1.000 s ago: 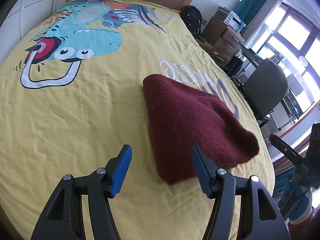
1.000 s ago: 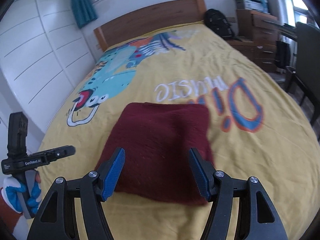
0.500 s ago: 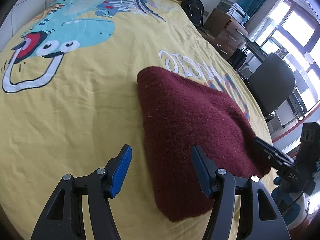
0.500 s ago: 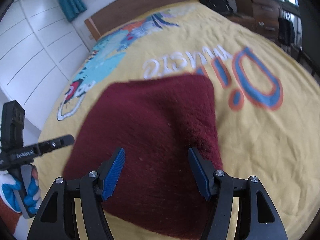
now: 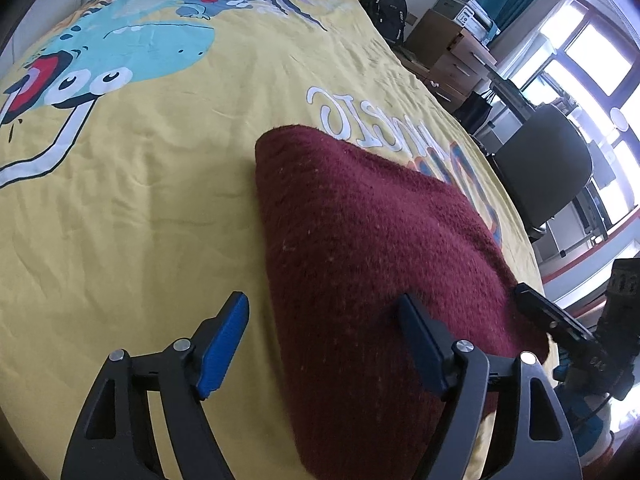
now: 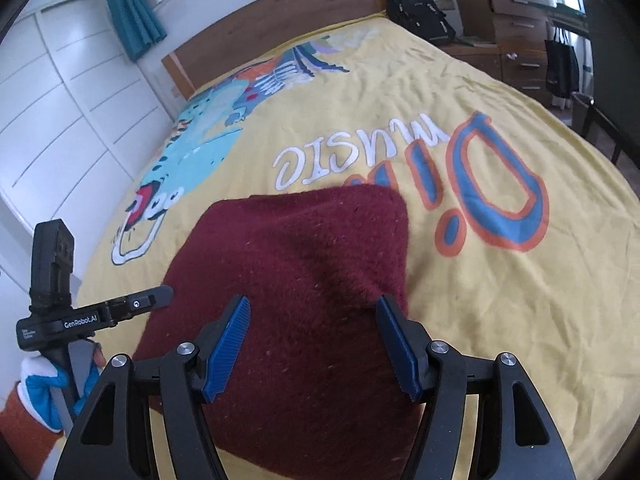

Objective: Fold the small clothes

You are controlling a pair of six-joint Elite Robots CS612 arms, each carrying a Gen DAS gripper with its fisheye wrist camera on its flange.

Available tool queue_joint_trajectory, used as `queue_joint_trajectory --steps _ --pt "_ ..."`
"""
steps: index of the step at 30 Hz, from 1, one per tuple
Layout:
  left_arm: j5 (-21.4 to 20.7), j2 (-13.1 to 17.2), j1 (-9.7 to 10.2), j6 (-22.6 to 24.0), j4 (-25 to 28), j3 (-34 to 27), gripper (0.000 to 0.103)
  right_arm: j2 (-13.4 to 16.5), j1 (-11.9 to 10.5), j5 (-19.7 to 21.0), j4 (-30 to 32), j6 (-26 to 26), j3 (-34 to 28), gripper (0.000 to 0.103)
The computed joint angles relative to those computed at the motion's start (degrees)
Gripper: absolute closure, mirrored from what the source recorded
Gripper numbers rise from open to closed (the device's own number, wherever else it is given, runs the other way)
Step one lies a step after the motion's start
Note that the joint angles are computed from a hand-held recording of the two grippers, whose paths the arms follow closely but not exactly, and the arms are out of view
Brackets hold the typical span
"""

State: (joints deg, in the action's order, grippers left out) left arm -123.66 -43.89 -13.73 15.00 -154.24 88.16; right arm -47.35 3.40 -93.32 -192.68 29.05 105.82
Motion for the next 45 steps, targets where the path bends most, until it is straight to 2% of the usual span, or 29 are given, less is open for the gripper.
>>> queue_joint_trajectory --steps 4,9,10,12,18,22,25,27,28,29,30,33,37,41,45 --pt "-0.18 0.35 -0.22 0.23 0.58 -0.66 0.03 -0.06 -0.68 -0.11 3.87 1.05 -0.58 0.033" --pt "-1.19 1.08 -0.08 -0.06 2.5 -1.86 0.023 0.69 -2.26 4.95 9.74 1.66 -1.81 0.032" --pt "-1.36 1.26 -0.04 -0.11 3.01 -2.15 0.022 0.92 -2.48 5.89 10.64 1.43 -2.07 0.027" --pt "-1.92 1.63 0.07 -0.04 4.35 -2.76 0.019 1.37 -2.99 7.72 12.08 0.99 -2.46 0.025" --pt "-5.01 2.78 0.62 1.24 11.28 -4.48 0.018 2.65 -4.63 15.03 14.0 -1.16 -3.11 0.025" --pt "-6.82 3.35 0.94 1.1 14.92 -5.49 0.017 3.7 -5.59 20.26 13.23 -1.41 -3.31 0.034" --pt "-8.42 3.83 1.15 2.19 17.75 -6.49 0.018 4.28 -6.1 22.65 11.19 -0.93 -3.03 0.045" --pt "-9.99 4.05 1.44 2.9 18.53 -6.82 0.03 4.44 -6.15 23.11 9.43 -0.48 -2.74 0.052" --pt "-10.91 4.24 1.59 2.66 18.53 -6.99 0.032 4.31 -6.03 22.97 8.8 -0.52 -2.58 0.056" --pt "-12.12 4.38 1.84 2.5 18.45 -7.04 0.039 4.08 -5.76 22.31 8.16 -0.87 -2.48 0.059" --pt "-12.86 4.44 2.12 2.67 18.23 -7.05 0.046 3.82 -5.58 21.79 7.63 -1.13 -2.32 0.061" --pt "-15.05 4.12 3.04 3.28 16.24 -6.57 0.058 3.3 -4.7 20.18 5.65 -1.92 -2.5 0.064" --pt "-15.93 3.18 4.3 4.97 13.9 -5.81 0.061 3.52 -2.82 18.45 5.82 -3.47 -4.94 0.065" --pt "-14.97 2.74 6.22 2.9 9.39 -6.09 0.061 5.71 -0.9 19.4 5.28 -3.25 -9.4 0.066" --pt "-11.58 2.47 8.29 1.87 5.4 -6.38 0.061 8.24 0.51 20.11 8.37 -2.79 -13.63 0.066"
